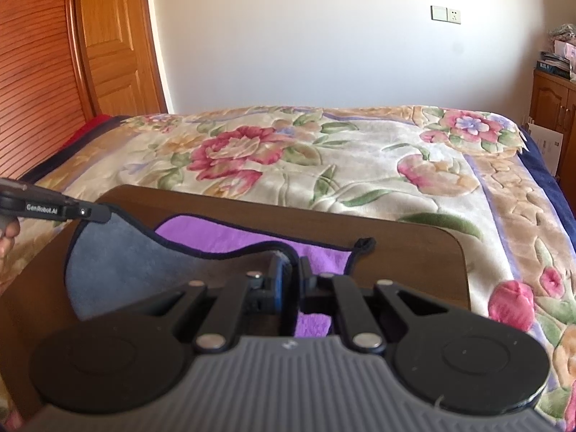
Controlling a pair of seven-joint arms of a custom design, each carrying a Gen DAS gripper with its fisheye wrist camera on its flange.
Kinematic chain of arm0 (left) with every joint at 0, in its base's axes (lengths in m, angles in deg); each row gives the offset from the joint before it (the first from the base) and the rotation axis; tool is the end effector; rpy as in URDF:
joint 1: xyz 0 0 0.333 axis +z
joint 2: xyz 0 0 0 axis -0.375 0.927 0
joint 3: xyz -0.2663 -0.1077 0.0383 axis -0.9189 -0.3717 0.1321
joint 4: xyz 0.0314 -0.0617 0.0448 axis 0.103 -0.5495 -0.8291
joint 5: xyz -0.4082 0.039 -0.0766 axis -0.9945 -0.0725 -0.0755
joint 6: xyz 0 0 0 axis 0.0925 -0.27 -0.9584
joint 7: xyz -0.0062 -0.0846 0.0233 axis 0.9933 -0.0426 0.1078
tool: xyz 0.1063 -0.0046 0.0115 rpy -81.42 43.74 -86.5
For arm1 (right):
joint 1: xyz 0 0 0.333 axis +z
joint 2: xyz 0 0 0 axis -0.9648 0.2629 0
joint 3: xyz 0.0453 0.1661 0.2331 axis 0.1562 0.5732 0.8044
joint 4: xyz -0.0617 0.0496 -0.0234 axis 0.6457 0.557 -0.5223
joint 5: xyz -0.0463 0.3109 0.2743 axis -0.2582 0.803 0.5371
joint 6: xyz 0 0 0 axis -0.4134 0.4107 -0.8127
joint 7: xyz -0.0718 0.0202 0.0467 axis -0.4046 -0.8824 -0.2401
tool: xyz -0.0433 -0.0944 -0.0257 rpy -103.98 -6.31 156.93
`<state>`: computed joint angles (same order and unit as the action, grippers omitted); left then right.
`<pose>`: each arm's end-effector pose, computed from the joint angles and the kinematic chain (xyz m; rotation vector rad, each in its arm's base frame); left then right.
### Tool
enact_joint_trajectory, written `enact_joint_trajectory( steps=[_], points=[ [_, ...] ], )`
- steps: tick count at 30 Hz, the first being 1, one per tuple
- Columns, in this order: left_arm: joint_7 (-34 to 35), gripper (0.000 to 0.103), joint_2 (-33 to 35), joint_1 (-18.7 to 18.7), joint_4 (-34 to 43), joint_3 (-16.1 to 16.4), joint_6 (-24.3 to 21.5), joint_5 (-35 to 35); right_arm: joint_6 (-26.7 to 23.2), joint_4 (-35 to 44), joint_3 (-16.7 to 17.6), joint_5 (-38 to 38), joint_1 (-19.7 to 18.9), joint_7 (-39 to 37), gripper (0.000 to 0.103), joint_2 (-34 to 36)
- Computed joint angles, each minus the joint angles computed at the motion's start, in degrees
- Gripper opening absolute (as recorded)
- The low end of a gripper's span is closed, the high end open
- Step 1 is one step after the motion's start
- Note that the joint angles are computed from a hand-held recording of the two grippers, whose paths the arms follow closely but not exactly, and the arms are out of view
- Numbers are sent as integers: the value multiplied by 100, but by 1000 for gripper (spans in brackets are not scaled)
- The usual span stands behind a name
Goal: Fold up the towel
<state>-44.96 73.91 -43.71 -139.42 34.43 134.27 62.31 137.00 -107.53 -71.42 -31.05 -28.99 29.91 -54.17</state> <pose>0.4141 -0.4131 0.5212 -1.7858 1.7024 -0.8592 0.4478 0.2547 0.4911 -1.8883 1.0482 -0.4644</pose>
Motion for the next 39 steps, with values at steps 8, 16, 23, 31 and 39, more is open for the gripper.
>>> enact_joint_trajectory(
  steps=[8,16,23,31,39],
  points=[
    [129,2,71,33,105,64,35,23,28,223,-269,457,299,-380,9,146],
    [330,2,185,49,264,103,-65,37,10,460,-156,990,197,-857,9,339],
    [434,2,362,15,450,165,-94,118,-66,682,212,1333,-210,-1161,9,538],
    [480,2,499,-77,594,235,-150,160,-151,864,584,1710,-616,-1544,9,689],
    [543,2,590,-110,677,290,-157,180,-178,913,815,1909,-850,-1718,9,725]
  ],
)
